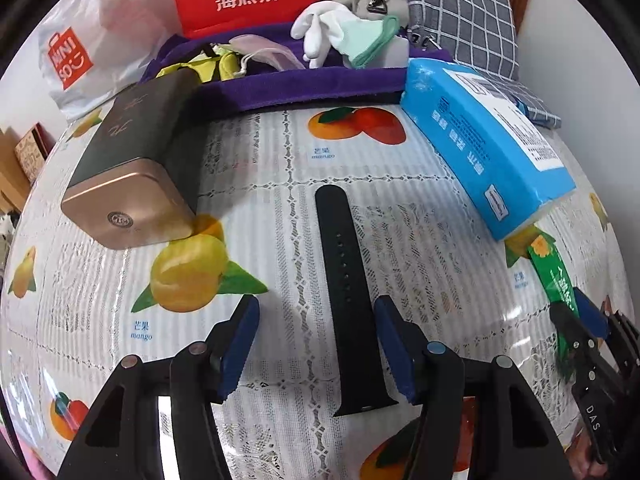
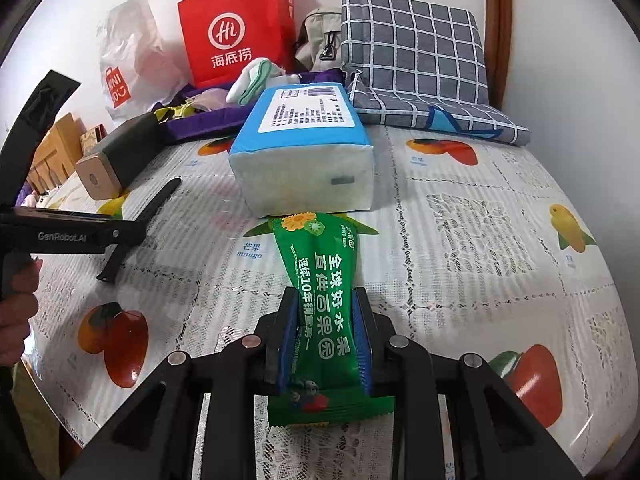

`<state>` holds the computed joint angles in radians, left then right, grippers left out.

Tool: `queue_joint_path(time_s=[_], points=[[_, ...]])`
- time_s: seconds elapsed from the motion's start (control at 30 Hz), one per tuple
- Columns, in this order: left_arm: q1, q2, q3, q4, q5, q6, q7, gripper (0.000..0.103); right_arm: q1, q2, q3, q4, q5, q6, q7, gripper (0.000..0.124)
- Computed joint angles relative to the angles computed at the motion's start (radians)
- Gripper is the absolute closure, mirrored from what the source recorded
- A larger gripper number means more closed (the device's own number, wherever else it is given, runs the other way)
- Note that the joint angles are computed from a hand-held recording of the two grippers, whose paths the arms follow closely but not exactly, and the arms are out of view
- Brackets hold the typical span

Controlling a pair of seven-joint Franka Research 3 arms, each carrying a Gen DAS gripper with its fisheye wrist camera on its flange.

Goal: Organize soft objects
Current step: 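Grasp the black watch strap with the left gripper while the right gripper grasps the green snack packet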

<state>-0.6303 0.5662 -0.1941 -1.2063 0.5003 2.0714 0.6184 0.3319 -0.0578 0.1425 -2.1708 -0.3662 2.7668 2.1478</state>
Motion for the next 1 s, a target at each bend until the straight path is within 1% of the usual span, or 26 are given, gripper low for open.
queue_joint_path(time_s=[0.03,0.1,0.13,0.17,0.2,0.27,0.33,0.43,0.5,0.7,0.9,1.0], points=[[0.002,0.004,-0.001,0.003,0.001,0.012,0.005,0.053,0.000,0.001,0.001,0.002,-0.007,-0.003,0.006,0.097],[0.002,0.020,-0.002,0.018,0.005,0.039,0.028,0.066,0.000,0.001,0.002,0.003,-0.018,-0.006,0.011,0.097],[-0.001,0.031,-0.001,0.034,0.008,0.041,0.043,0.070,0.000,0.001,0.001,0.002,-0.017,-0.005,0.011,0.097],[-0.005,0.045,0.001,0.056,0.009,0.037,0.057,0.079,0.001,0.001,0.001,0.003,-0.014,-0.005,0.011,0.097],[-0.008,0.053,0.003,0.070,0.007,0.034,0.068,0.082,0.002,0.000,0.001,0.002,-0.010,-0.005,0.009,0.097],[-0.020,0.068,0.013,0.096,0.009,0.017,0.075,0.082,0.002,-0.003,0.000,-0.001,-0.001,-0.004,0.004,0.097],[-0.021,0.055,0.018,0.069,0.015,0.042,0.072,0.082,0.001,-0.004,0.000,-0.002,0.004,-0.005,0.002,0.097],[-0.003,0.035,0.013,0.032,-0.003,0.080,0.056,0.082,0.000,-0.005,0.000,-0.004,0.015,-0.002,-0.001,0.097],[-0.001,0.035,0.011,0.032,-0.011,0.079,0.051,0.082,-0.001,-0.006,0.001,-0.005,0.012,-0.002,0.005,0.096],[-0.016,0.044,0.022,0.043,0.019,0.076,0.044,0.082,-0.002,-0.003,0.001,-0.003,0.022,-0.002,0.007,0.094],[-0.025,0.040,0.027,0.034,0.044,0.086,0.039,0.083,0.003,0.006,-0.001,0.018,0.034,-0.037,0.010,0.094],[-0.008,0.028,0.010,0.017,0.011,0.099,0.041,0.083,0.007,0.005,-0.003,0.024,0.054,-0.053,0.002,0.094]])
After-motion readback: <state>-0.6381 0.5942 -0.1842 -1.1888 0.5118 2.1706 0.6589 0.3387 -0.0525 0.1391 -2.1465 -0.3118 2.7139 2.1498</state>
